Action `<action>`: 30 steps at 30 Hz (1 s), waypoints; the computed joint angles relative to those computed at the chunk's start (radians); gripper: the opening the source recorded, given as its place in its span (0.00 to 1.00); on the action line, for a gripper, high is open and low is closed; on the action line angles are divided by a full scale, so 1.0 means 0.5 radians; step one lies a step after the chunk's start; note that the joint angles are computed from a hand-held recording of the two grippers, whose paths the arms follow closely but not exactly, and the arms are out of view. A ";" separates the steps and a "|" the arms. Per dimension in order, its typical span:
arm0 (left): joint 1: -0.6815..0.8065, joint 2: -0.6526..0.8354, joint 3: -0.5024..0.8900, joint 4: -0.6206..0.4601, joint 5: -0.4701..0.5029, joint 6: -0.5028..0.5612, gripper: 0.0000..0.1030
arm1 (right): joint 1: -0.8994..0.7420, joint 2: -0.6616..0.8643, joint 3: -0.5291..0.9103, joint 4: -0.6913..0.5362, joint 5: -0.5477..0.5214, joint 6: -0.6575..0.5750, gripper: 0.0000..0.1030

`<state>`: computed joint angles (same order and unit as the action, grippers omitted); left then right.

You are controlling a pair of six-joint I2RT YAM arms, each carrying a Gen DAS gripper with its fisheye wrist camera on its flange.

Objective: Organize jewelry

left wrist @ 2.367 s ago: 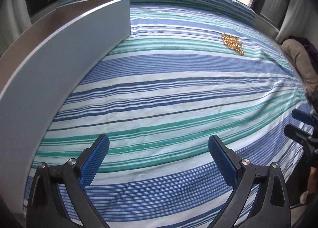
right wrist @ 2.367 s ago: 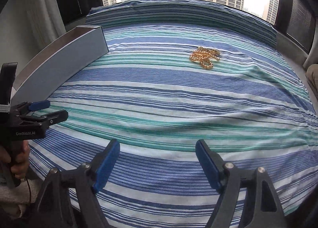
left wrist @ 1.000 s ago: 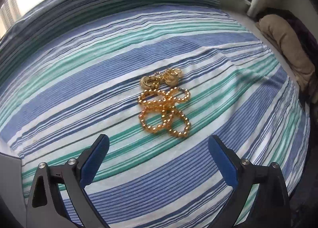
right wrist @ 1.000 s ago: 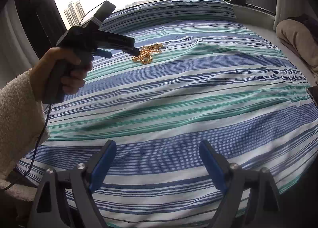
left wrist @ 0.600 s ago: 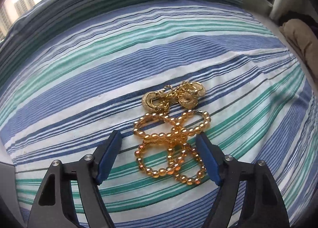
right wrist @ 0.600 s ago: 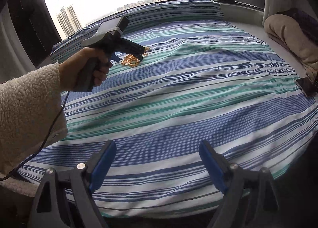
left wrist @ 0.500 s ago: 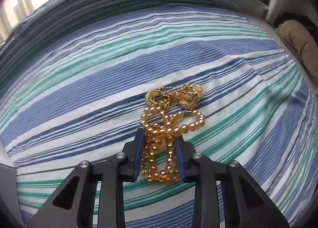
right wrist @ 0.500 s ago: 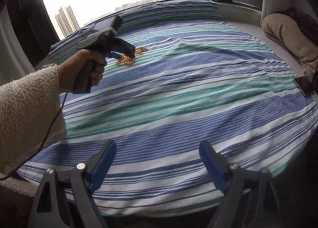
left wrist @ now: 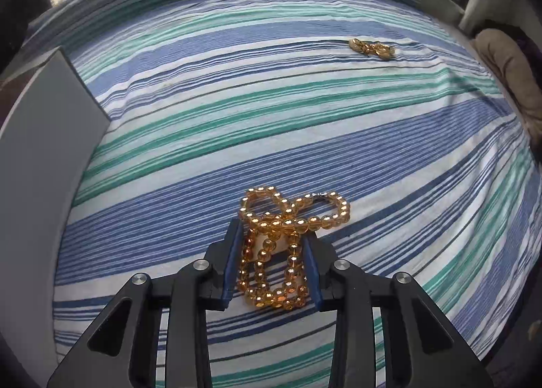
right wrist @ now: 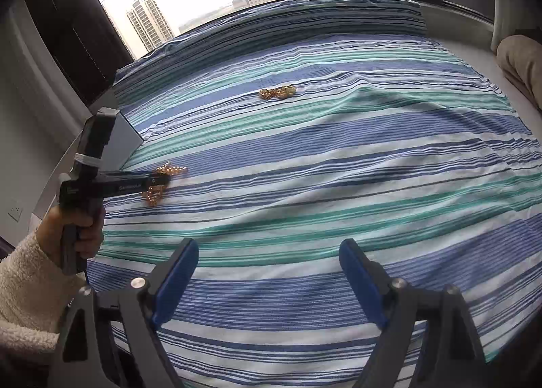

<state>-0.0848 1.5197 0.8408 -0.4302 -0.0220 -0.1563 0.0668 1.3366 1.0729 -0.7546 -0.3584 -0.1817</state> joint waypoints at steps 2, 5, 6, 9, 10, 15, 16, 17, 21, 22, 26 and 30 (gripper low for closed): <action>0.006 -0.156 -0.124 0.024 -0.052 -0.035 0.70 | 0.086 0.075 0.098 -0.002 0.059 0.017 0.84; 0.031 -0.295 -0.218 0.028 -0.090 -0.053 0.83 | 0.228 0.109 0.163 0.016 0.121 0.023 0.84; 0.041 -0.312 -0.235 0.020 -0.091 -0.053 0.83 | 0.269 0.124 0.181 0.019 0.127 0.025 0.84; 0.044 -0.331 -0.254 -0.006 -0.136 -0.043 0.84 | 0.367 0.193 0.221 0.019 0.154 0.025 0.84; 0.036 -0.322 -0.263 0.007 -0.170 -0.047 0.84 | 0.388 0.230 0.240 0.017 0.158 0.018 0.84; 0.049 -0.343 -0.346 0.089 -0.184 -0.064 0.84 | 0.423 0.476 0.417 -0.092 0.213 0.018 0.84; 0.055 -0.353 -0.366 0.107 -0.174 -0.068 0.84 | 0.411 0.503 0.431 -0.098 0.200 0.028 0.84; 0.047 -0.340 -0.376 0.137 -0.174 -0.081 0.84 | 0.398 0.520 0.434 -0.098 0.175 0.030 0.84; 0.043 -0.379 -0.467 0.262 -0.203 -0.093 0.89 | 0.359 0.630 0.501 -0.093 0.096 0.023 0.84; 0.051 -0.394 -0.493 0.291 -0.200 -0.091 0.90 | 0.350 0.658 0.526 -0.090 0.084 0.019 0.84; 0.069 -0.436 -0.509 0.243 -0.200 -0.132 0.90 | 0.314 0.835 0.767 -0.119 0.031 -0.061 0.84; 0.087 -0.644 -0.537 0.054 -0.192 -0.129 0.90 | 0.277 1.251 1.403 -0.230 0.086 -0.276 0.84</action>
<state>-0.0415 1.1977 0.5725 -0.4030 -0.1180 -0.2209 0.2051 1.9619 1.7743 -0.8698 -0.3154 -0.3196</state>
